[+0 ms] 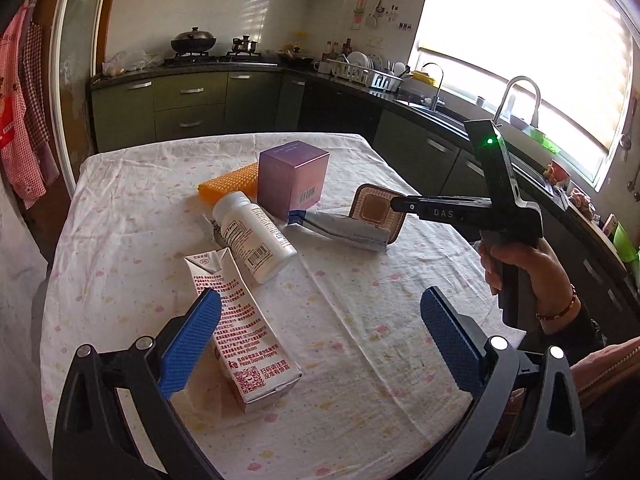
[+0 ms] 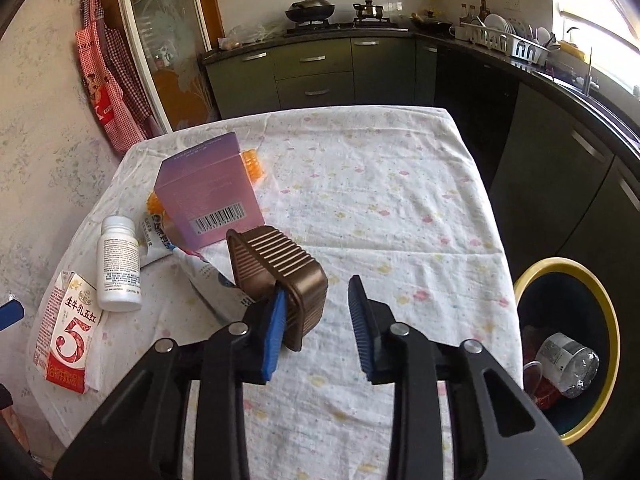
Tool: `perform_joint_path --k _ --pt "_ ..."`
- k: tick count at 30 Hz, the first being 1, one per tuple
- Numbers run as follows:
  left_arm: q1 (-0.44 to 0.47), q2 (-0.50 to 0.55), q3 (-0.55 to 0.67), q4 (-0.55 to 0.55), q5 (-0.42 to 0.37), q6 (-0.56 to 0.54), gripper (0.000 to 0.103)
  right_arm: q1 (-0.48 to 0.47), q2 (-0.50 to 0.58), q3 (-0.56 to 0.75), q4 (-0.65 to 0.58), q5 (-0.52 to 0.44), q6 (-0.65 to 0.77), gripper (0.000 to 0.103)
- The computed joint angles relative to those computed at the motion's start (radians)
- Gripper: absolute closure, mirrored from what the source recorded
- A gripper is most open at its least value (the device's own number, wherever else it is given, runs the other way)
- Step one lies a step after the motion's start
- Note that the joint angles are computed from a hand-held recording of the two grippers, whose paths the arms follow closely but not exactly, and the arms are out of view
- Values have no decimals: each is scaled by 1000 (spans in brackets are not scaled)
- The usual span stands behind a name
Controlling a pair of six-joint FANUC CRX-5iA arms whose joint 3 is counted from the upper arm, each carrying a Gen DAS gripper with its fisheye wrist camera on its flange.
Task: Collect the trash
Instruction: 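Reach the right gripper to the brown plastic tray and grasp it, then carry the brown tray with the right gripper over the bin and release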
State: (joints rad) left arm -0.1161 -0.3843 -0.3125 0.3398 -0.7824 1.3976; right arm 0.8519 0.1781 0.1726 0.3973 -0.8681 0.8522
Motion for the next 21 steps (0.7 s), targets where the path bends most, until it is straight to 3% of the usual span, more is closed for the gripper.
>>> perform_joint_path --k 2,15,21 --pt "4 5 -3 10 -3 -2 5 4 3 -5 35 2 -17 97" --pt "-6 11 -4 9 9 -11 5 -6 -73 -81 101 60 -106 97" --pt "-14 10 -5 8 10 -13 5 -37 -191 -234 281 62 -341 97"
